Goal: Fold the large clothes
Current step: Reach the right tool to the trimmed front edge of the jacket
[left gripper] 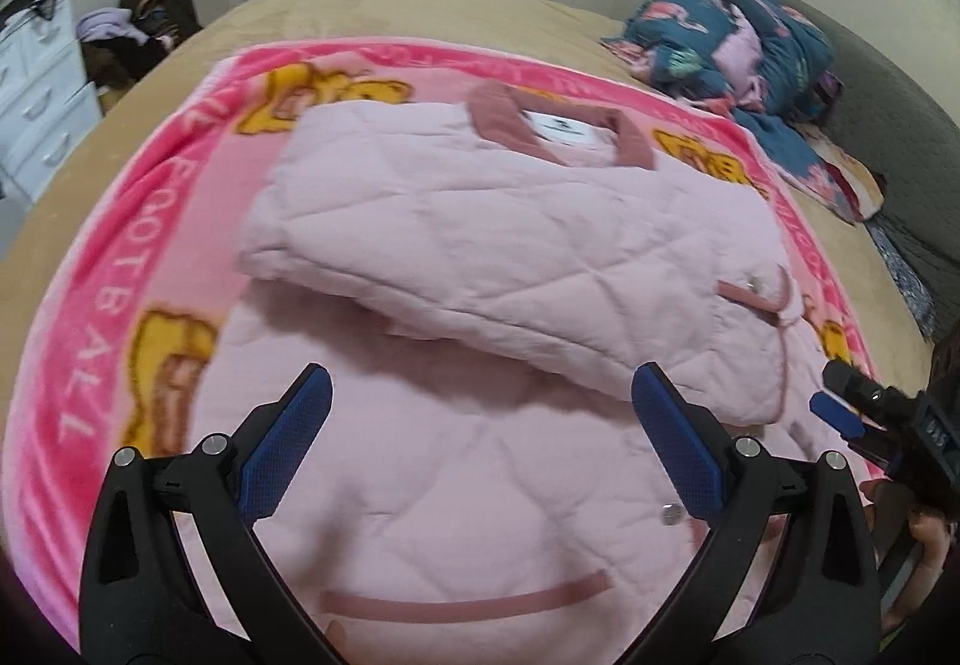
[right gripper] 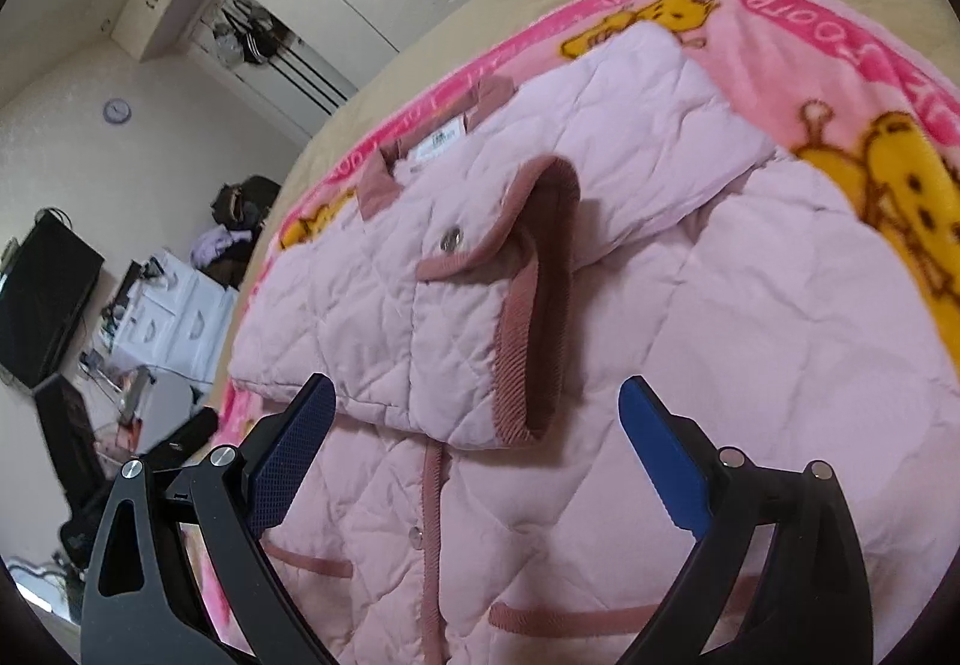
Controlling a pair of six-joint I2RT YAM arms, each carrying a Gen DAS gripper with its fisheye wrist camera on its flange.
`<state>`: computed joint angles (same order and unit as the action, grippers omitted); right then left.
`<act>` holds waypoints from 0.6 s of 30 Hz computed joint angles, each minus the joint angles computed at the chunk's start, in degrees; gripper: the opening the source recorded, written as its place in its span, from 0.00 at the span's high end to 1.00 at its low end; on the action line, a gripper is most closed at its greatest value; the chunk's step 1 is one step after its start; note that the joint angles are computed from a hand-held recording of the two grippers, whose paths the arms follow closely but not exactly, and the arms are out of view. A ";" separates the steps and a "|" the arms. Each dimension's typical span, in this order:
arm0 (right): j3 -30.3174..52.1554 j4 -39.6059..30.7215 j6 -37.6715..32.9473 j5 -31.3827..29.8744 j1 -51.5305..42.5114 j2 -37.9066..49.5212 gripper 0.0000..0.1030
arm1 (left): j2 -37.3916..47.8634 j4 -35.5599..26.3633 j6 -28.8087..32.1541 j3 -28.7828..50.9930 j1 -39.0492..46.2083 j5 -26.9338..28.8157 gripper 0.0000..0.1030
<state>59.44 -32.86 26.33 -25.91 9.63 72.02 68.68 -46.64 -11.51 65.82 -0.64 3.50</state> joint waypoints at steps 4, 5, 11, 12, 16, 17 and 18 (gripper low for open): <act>-0.28 2.29 0.96 2.32 2.71 2.30 0.08 | -1.27 0.01 1.09 -0.71 4.37 2.31 0.09; -0.41 3.25 1.24 2.32 3.18 2.96 0.08 | -1.42 0.05 1.43 -0.84 5.33 2.63 0.09; -0.32 7.19 3.81 3.48 5.11 6.60 0.13 | -1.87 0.68 2.34 -2.19 9.51 4.98 0.09; -0.30 7.86 4.18 3.49 5.25 7.35 0.19 | -1.88 0.75 2.47 -2.36 10.13 5.33 0.09; 0.69 7.08 0.84 8.69 7.54 10.08 0.48 | -1.79 1.06 2.60 -2.69 12.88 7.47 0.09; 0.31 7.52 0.09 8.51 7.59 10.08 0.52 | -1.75 1.08 2.57 -2.69 13.44 7.96 0.09; -0.21 8.11 -0.01 7.70 7.43 9.90 0.61 | -1.71 1.13 2.56 -2.77 14.07 8.38 0.09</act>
